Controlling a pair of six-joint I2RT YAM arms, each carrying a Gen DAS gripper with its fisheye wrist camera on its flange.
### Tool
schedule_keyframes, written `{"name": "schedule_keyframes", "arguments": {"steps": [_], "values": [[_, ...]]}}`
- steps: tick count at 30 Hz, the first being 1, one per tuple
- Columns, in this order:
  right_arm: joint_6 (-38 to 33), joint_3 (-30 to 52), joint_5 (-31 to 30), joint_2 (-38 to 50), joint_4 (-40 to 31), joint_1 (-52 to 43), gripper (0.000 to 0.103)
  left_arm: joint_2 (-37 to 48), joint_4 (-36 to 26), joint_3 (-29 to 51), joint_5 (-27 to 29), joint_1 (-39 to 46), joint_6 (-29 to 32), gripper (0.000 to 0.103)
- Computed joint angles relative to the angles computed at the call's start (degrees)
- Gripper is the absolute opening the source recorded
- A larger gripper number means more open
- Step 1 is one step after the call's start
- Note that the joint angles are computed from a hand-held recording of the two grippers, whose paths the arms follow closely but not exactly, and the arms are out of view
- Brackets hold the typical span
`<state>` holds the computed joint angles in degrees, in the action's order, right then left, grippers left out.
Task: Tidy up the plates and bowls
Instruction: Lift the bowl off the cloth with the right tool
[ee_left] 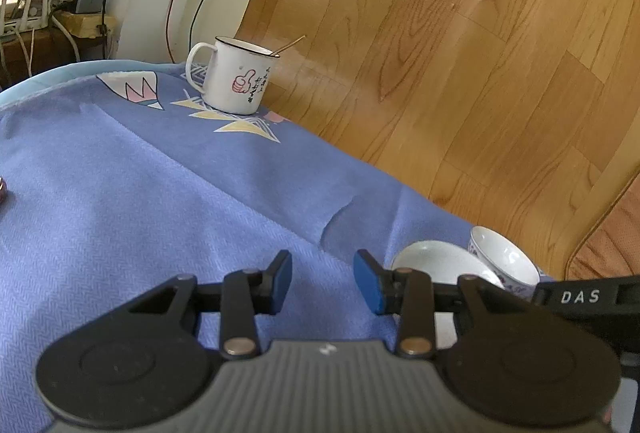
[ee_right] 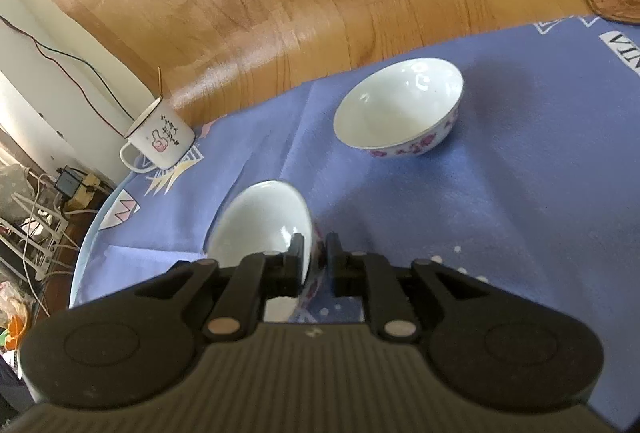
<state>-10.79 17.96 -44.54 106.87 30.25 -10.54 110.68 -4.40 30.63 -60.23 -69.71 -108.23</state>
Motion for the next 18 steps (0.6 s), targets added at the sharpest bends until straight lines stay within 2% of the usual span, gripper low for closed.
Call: {"name": "schedule_keyframes", "arguments": {"steps": [4, 7, 11, 13, 18], "values": [[0.31, -1.56, -0.52, 1.43, 4.94, -0.65, 0.019, 0.26, -0.10, 0.38, -0.08, -0.08, 0.52, 0.035], [-0.46, -3.74, -1.39, 3.34, 11.22, -1.89, 0.019, 0.38, -0.04, 0.55, 0.01, -0.10, 0.91, 0.035], [-3.49, -7.12, -4.60, 9.16, 24.42, -4.59, 0.020, 0.55, -0.22, 0.92, 0.05, -0.03, 1.56, 0.038], [-5.77, -9.02, -5.34, 13.13, 32.87, -4.90, 0.025, 0.78, -1.18, 1.47, -0.13, -0.18, 1.32, 0.038], [-7.21, -10.03, -4.52, 19.18, 43.08, -3.66, 0.029, 0.94, -1.87, 1.91, -0.12, -0.23, 1.02, 0.038]]}}
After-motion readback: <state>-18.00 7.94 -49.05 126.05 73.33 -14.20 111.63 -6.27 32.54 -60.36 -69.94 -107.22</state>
